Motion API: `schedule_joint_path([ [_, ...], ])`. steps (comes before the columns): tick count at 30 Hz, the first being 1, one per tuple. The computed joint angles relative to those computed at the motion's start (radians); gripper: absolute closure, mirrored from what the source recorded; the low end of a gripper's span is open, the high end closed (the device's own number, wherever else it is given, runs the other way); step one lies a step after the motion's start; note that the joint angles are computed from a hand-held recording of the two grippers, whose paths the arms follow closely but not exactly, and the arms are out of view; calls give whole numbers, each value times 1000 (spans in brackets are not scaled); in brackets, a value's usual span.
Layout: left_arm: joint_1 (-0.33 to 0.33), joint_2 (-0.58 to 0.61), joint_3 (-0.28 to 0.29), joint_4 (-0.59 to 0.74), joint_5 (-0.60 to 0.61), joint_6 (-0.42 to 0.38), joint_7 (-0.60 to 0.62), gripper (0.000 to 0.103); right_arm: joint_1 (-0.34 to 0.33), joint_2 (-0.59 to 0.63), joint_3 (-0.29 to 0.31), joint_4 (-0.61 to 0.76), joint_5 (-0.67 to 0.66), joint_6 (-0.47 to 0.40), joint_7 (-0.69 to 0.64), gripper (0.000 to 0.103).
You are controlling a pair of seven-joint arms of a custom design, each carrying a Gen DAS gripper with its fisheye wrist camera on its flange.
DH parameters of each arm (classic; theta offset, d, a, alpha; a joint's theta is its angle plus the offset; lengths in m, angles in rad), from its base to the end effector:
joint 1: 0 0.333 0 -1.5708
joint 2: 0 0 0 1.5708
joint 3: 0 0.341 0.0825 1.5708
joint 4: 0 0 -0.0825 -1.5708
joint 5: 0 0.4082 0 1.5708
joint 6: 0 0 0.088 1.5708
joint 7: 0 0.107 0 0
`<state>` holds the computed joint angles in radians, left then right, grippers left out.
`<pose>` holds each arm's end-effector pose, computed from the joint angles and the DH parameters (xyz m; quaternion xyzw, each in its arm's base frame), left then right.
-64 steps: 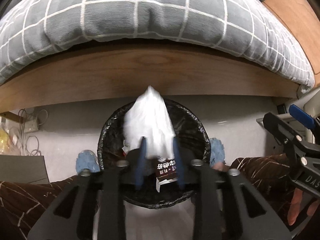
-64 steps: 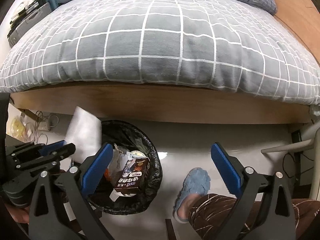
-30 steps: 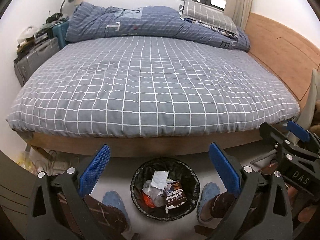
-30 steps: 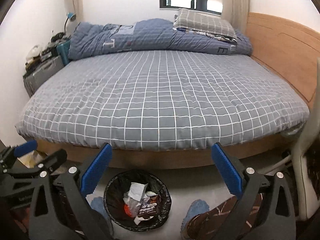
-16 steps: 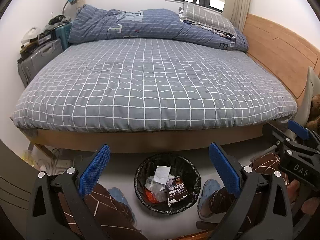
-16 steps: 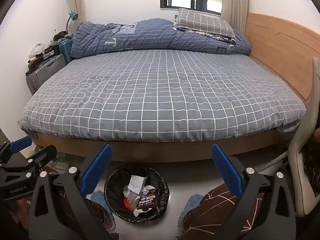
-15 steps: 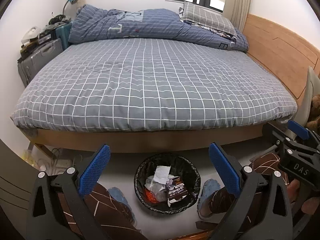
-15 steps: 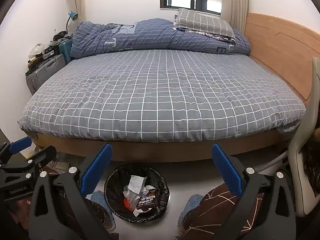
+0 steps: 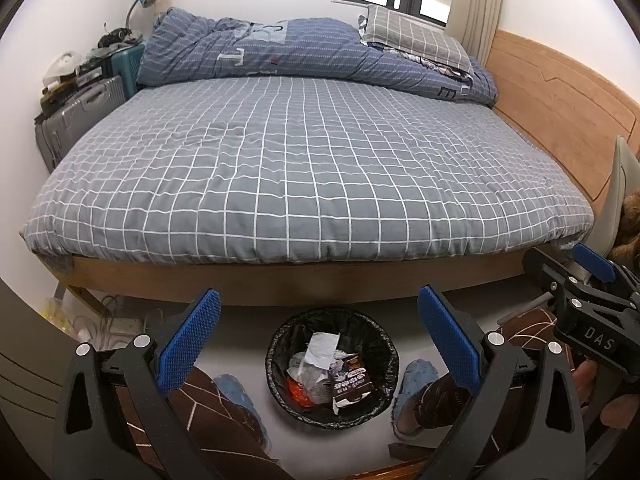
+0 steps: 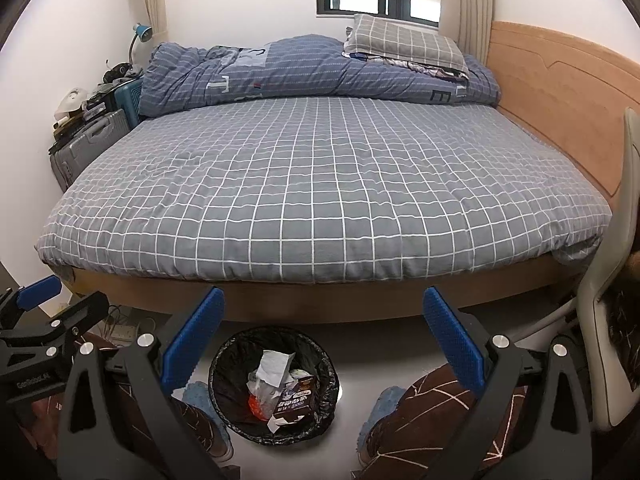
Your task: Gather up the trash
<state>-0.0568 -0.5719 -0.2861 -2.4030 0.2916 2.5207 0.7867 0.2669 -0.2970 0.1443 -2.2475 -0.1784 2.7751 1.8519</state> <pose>0.4089 -0.1722 0.6003 -0.7337 0.5695 -0.2631 0.2611 0.4775 0.2253 0.5978 -0.7308 0.5496 -0.2435 0.3233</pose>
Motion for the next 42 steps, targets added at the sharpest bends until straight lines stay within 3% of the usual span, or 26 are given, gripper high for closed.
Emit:
schedule_joint_path([
  [42, 25, -7, -20, 15, 72, -56, -44, 6, 15, 8, -5, -3, 18, 0, -27, 8],
])
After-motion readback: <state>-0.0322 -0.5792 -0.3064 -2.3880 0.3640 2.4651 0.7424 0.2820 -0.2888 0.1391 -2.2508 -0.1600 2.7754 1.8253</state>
